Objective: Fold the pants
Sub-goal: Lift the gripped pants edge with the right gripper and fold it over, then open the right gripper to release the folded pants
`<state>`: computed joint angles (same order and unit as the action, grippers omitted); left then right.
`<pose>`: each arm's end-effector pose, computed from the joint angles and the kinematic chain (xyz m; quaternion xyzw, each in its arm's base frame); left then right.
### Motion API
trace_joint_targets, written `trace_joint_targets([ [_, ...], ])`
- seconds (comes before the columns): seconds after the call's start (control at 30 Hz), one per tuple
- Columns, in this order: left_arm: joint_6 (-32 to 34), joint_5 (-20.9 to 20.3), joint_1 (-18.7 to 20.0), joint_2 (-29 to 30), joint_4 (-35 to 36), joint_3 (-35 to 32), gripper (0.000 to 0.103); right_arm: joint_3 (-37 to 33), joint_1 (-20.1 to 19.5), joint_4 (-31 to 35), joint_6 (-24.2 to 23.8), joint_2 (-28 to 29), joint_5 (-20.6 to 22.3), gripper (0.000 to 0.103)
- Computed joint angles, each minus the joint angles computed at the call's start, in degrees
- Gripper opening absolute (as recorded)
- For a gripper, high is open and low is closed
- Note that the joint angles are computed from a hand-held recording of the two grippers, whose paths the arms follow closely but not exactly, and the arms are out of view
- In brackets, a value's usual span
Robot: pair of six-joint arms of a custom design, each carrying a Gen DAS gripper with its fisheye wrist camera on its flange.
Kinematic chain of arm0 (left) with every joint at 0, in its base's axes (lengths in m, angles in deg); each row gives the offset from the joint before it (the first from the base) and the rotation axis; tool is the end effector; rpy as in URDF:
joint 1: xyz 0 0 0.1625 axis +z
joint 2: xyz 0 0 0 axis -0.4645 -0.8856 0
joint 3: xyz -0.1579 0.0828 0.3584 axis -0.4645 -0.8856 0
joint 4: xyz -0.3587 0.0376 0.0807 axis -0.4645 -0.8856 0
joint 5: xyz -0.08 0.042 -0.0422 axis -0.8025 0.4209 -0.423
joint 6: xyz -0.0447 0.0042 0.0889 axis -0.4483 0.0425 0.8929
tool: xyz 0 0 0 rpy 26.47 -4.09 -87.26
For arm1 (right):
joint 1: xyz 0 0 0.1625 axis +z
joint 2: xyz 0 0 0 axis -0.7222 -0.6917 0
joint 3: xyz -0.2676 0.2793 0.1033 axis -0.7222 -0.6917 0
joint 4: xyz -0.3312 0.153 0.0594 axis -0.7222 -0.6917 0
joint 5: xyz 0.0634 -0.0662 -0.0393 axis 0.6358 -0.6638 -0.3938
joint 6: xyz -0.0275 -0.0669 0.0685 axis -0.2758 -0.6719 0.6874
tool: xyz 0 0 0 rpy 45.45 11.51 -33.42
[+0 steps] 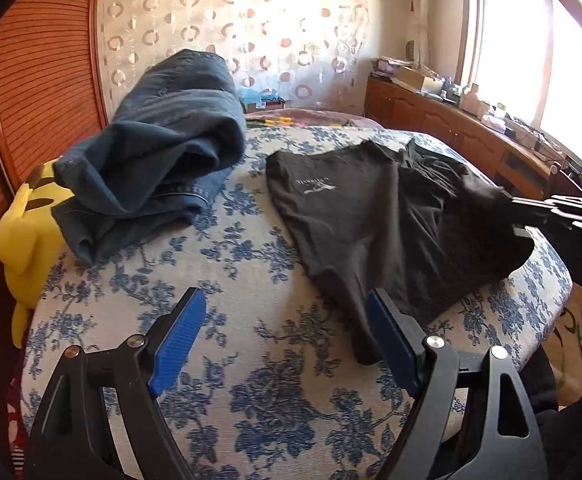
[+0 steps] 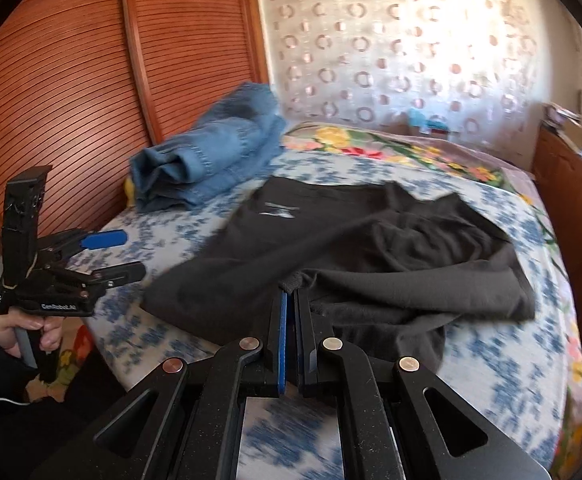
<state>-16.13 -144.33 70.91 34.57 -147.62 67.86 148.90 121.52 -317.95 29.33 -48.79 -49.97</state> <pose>-0.2297 -0.4585 -0.0380 0.4446 0.8513 -0.2271 0.1613 0.0362 -0.3305 0.2163 0.1797 -0.8410 0.4111 0.3023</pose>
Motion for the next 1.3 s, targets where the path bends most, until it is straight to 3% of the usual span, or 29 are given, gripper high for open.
trace_joint_targets([
  [0.47,0.33,1.98,1.89,-1.75,-2.23,0.96,0.083,-8.71,3.80,13.03,-0.64,4.17,1.07,0.003],
  [0.77,-0.02,1.78,2.33,-1.69,-2.38,1.18,0.083,-11.61,1.88,18.39,-0.57,5.31,0.61,0.004],
  [0.9,0.04,1.38,1.88,-1.51,-1.86,0.89,0.083,-12.59,2.72,16.31,-0.07,7.23,-0.84,0.014],
  [0.97,0.00,1.13,1.52,-1.28,-1.68,0.73,0.083,-11.89,2.87,14.46,-0.10,7.23,-2.51,0.025],
  [1.3,0.21,-1.92,-0.70,0.30,-1.10,0.21,0.083,-2.99,0.70,1.22,0.66,4.04,-4.24,0.032],
])
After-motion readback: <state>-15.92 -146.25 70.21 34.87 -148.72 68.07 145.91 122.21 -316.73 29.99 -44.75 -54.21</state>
